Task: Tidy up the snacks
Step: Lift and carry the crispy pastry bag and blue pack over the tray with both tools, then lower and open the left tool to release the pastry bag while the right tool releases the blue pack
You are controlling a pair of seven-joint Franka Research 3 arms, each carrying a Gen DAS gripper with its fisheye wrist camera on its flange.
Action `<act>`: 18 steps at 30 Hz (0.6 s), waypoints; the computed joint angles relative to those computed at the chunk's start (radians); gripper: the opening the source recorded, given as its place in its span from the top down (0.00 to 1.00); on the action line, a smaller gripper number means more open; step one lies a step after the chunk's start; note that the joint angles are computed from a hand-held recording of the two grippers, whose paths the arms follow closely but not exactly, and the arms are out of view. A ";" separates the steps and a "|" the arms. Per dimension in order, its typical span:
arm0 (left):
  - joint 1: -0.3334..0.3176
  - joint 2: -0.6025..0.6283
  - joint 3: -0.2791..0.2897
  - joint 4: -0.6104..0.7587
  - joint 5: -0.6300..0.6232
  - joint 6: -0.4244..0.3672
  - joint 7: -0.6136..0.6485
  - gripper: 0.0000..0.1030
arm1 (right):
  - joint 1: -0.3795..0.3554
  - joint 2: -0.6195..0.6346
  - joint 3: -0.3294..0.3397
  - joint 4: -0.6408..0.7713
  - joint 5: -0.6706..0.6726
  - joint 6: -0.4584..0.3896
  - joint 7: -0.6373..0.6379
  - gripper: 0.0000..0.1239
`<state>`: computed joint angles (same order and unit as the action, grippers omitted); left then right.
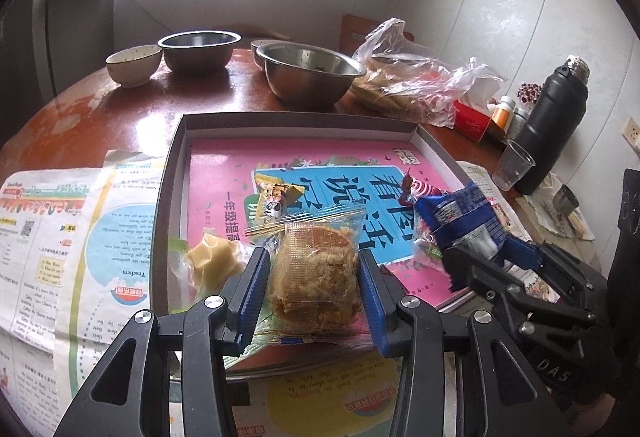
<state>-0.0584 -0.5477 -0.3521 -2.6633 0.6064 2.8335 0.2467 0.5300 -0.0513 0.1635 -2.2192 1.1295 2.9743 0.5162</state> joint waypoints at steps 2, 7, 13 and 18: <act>0.004 0.004 -0.001 0.002 0.004 0.002 -0.002 0.55 | 0.001 0.006 0.002 0.003 -0.010 -0.004 0.004 0.58; 0.009 0.007 -0.001 0.000 0.011 0.011 -0.005 0.55 | 0.000 0.024 0.010 0.012 -0.045 -0.009 0.028 0.58; 0.009 0.008 -0.002 0.000 0.014 0.013 -0.004 0.55 | 0.004 0.038 0.022 0.012 -0.072 0.006 0.042 0.58; 0.009 0.009 -0.001 0.000 0.013 0.017 -0.005 0.54 | 0.001 0.043 0.025 0.005 -0.118 0.020 0.094 0.56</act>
